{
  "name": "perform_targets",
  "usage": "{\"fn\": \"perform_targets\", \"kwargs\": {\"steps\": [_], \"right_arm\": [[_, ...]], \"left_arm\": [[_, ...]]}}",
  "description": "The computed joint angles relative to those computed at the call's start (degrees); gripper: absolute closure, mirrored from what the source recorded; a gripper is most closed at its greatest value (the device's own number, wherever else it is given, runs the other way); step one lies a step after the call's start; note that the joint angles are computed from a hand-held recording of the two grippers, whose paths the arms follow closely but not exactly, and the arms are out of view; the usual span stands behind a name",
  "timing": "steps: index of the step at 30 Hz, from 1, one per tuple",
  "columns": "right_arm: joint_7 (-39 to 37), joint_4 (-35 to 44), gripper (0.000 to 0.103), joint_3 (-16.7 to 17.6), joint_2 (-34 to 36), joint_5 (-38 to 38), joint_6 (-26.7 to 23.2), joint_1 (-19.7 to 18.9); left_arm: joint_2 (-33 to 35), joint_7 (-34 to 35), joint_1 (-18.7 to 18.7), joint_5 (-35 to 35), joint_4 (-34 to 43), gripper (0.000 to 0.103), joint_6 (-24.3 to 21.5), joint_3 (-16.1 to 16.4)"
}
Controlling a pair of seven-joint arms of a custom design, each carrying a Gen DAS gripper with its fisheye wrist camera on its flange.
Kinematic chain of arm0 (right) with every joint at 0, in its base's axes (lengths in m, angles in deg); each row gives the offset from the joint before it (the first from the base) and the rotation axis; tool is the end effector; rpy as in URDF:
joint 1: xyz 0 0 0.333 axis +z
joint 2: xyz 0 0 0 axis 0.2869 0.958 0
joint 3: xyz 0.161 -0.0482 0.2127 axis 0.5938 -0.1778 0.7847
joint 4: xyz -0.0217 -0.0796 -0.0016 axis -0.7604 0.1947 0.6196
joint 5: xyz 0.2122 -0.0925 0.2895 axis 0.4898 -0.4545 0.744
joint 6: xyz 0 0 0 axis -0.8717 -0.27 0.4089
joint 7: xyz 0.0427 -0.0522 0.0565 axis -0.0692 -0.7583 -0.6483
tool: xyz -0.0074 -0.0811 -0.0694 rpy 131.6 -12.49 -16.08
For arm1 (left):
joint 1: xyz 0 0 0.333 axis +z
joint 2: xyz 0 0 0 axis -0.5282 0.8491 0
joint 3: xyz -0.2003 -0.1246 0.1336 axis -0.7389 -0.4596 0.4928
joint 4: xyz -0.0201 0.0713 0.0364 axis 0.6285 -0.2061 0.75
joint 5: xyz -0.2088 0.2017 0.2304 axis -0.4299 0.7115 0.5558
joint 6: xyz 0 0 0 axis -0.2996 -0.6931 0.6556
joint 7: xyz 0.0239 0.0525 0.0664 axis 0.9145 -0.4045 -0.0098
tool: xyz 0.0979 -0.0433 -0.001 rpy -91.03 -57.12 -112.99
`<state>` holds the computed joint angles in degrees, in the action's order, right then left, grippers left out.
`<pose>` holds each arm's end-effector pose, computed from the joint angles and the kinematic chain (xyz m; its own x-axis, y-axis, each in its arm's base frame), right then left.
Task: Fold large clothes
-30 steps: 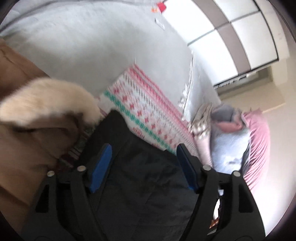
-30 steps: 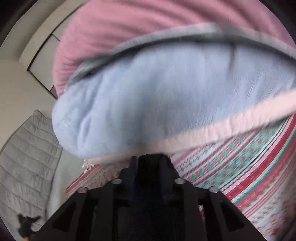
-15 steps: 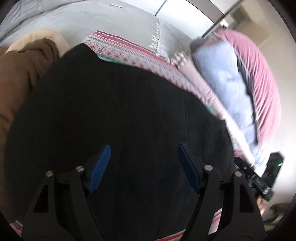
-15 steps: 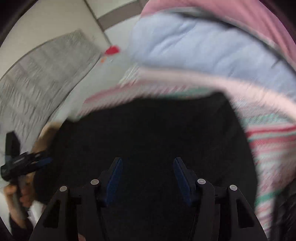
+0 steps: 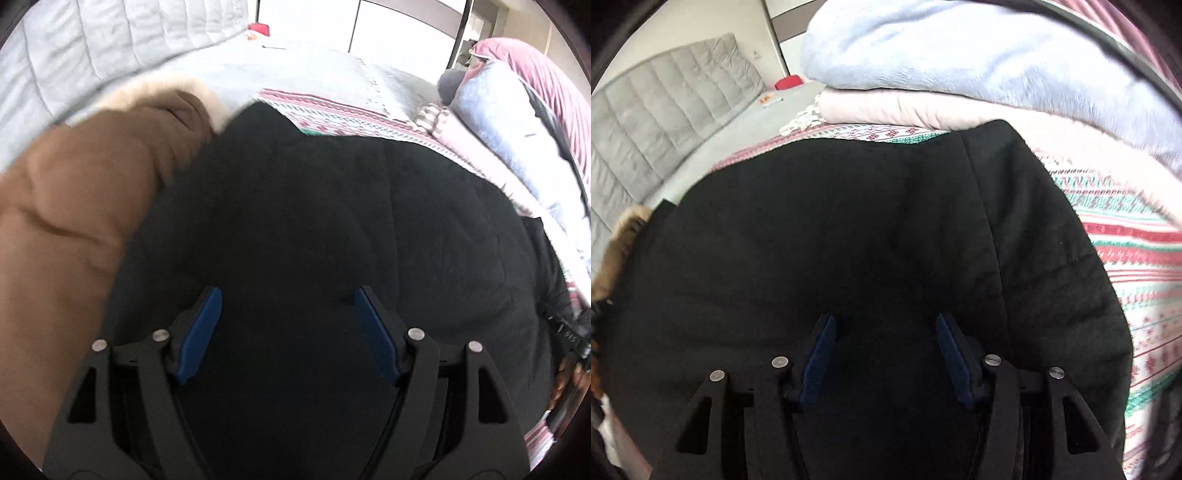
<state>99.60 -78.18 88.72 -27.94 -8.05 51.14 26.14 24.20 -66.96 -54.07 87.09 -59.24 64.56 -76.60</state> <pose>0.6153 0.1168 0.5095 0.5299 -0.8407 -0.1118 -0.7530 -0.4057 -0.5181 0.3101 -0.2390 0.5497 0.6131 -0.7849 0.0895 -0.6187 -0.5474 -0.5635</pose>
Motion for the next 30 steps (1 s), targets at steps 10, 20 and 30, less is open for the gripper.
{"fn": "perform_targets", "kwargs": {"steps": [10,20,30], "right_arm": [[4.5,-6.9,0.044,-2.7,-14.4,7.8,-8.9,-4.5],[4.5,-8.7,0.044,-5.1,-13.8,9.9,-15.3,-8.3],[5.7,-9.1,0.044,-4.1,-11.8,4.9,-14.6,-8.4]], "left_arm": [[6.8,-2.5,-3.8,0.2,11.2,0.028,-6.4,-6.5],[2.0,-9.2,-8.2,1.2,7.6,0.028,-14.6,-5.3],[8.9,-6.2,-8.0,2.0,11.5,0.028,-21.2,-7.1]]}}
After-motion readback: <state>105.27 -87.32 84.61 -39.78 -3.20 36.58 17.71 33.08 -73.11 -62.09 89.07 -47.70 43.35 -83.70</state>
